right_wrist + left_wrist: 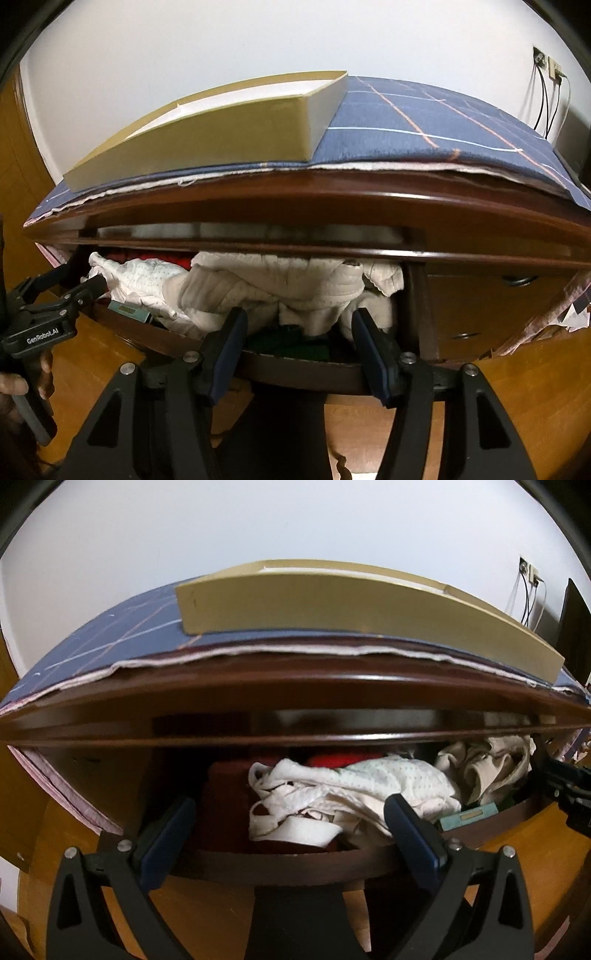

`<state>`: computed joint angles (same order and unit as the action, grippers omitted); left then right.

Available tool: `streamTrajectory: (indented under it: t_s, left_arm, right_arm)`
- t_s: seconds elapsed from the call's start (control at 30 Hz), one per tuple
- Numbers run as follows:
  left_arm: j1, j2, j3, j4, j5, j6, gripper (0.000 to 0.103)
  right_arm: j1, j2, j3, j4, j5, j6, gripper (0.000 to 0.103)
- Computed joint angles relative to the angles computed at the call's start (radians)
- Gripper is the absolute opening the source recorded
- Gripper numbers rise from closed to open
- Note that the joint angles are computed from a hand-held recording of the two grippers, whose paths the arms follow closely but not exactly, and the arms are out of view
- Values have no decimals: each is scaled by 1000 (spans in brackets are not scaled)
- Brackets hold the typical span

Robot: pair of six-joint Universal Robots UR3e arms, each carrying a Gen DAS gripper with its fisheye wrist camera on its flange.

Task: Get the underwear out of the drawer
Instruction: 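Grasp the beige dotted underwear in the drawer with the right gripper and lift it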

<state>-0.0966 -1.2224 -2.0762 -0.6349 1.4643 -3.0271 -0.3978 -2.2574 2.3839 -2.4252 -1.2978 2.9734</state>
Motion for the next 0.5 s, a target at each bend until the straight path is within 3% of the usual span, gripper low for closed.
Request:
streamTrajectory:
  t_s: [0.17, 0.4, 0.5]
  left_arm:
    - [23, 70, -25, -62, -23, 35, 103]
    - [50, 187, -80, -133, -47, 95, 103]
    - [59, 220, -84, -182, -52, 117, 103]
  right_arm:
    - [-16, -97, 3, 121, 6, -14, 61]
    - [-139, -300, 8, 398, 91, -126, 62]
    - [-127, -336, 15, 436, 71, -129, 64]
